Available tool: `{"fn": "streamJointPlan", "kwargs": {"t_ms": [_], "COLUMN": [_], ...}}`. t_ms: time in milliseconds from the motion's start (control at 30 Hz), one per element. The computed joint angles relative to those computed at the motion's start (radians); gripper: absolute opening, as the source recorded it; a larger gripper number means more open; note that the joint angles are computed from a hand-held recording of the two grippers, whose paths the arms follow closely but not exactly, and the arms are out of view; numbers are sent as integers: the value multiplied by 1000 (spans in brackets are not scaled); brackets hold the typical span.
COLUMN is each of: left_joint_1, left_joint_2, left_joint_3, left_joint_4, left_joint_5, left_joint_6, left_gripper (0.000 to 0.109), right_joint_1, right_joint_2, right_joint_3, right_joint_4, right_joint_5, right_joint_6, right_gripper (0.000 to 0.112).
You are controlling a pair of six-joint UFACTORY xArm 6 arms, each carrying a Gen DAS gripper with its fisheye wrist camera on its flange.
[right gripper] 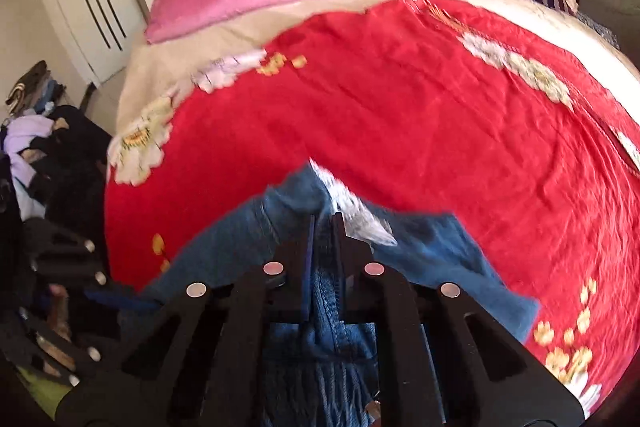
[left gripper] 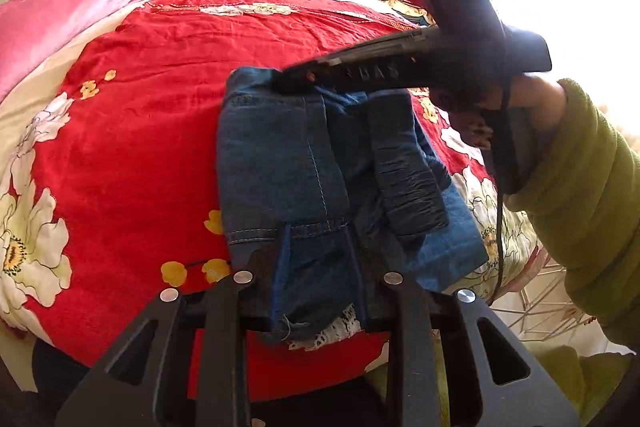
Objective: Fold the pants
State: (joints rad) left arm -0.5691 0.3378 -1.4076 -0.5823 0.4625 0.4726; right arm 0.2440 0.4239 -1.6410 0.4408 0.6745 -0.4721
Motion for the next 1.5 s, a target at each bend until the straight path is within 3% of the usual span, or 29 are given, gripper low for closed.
{"fn": "streamJointPlan", "kwargs": {"t_ms": [167, 267, 400, 467, 533, 700, 833, 967, 1500], "left_joint_1": [-3, -6, 0, 3, 4, 1, -1, 1, 2], "left_joint_2": [-3, 2, 4, -1, -5, -19, -28, -26, -50], "left_joint_3": [6, 5, 2, 5, 9, 22, 32, 27, 46], "left_joint_4": [5, 17, -13, -37, -43, -47, -41, -39, -44], "left_joint_5": [3, 9, 26, 32, 31, 35, 35, 44, 42], "left_joint_6": [-5, -11, 8, 19, 23, 29, 26, 27, 20], "left_gripper": [24, 24, 26, 26, 26, 35, 35, 36, 36], "right_joint_1": [32, 35, 26, 11, 4, 7, 17, 21, 10], "right_joint_2": [97, 126, 95, 47, 10, -105, -206, -282, -465], "right_joint_3": [-111, -139, -100, -43, 0, 132, 243, 324, 535], "right_joint_4": [-215, -252, -183, -56, 5, 48, 106, 160, 183], "right_joint_5": [12, 20, -11, -52, -82, -167, -236, -280, -430], "right_joint_6": [106, 128, 98, 47, 23, -9, -54, -92, -16], "right_gripper": [0, 0, 2, 6, 22, 39, 53, 60, 81]}}
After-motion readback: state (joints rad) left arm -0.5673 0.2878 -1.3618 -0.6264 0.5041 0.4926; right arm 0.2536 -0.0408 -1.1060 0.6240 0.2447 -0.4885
